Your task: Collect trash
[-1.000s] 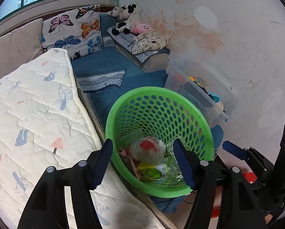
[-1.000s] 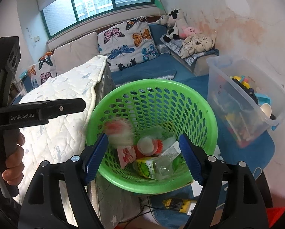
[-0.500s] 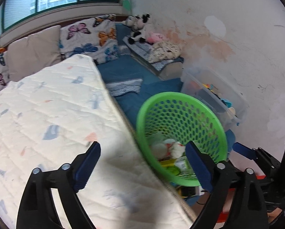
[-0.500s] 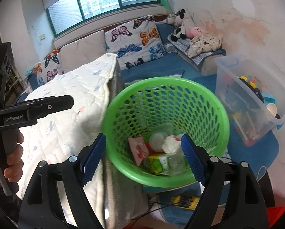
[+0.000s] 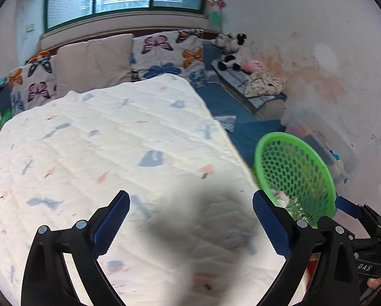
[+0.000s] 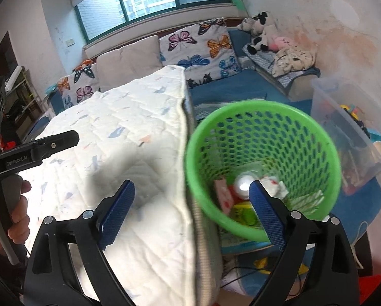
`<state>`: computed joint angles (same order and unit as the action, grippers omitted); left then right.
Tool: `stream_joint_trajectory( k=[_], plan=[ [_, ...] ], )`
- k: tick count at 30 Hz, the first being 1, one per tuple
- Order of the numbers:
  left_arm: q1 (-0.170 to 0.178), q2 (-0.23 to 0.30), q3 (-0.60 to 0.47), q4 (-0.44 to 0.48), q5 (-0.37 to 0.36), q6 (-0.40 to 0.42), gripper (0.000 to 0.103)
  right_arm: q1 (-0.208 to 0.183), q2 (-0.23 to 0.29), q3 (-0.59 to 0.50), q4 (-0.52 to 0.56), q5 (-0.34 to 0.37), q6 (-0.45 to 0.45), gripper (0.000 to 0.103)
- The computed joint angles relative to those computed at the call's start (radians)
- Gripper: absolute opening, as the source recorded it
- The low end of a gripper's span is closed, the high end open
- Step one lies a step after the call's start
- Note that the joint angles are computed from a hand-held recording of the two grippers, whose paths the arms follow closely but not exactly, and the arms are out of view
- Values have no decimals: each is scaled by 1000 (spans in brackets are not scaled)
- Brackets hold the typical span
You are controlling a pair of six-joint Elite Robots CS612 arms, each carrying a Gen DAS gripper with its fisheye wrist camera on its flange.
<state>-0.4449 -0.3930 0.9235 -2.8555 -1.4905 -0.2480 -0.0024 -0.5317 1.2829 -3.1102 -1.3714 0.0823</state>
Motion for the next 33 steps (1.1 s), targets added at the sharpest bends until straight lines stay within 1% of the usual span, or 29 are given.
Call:
stream_joint_trajectory(
  k=[5,11,16,21,23,28,33],
  plan=[
    [9,-36,81,-51,70,-4,94,25,7,-20,11,-15,-27,93],
    [20,-68,160,-97,126,-16,94,42,17,-42,28,10,-29,94],
    [28,-88,210,-121,147,-44,94,53,19,-50,39,16,-44,95],
    [37,-105,249,-141,145,-77,95,64,20,-54,37,15,-58,97],
    [38,-111,263,-146,160,-88,95,68,22,-55,37,24,-62,97],
    [42,-124,293,-163,171,-101,95,73,24,-63,45,38,-69,97],
    [39,-135,315,-182,195,-94,95,79,23,-61,40,43,-78,97]
  ],
)
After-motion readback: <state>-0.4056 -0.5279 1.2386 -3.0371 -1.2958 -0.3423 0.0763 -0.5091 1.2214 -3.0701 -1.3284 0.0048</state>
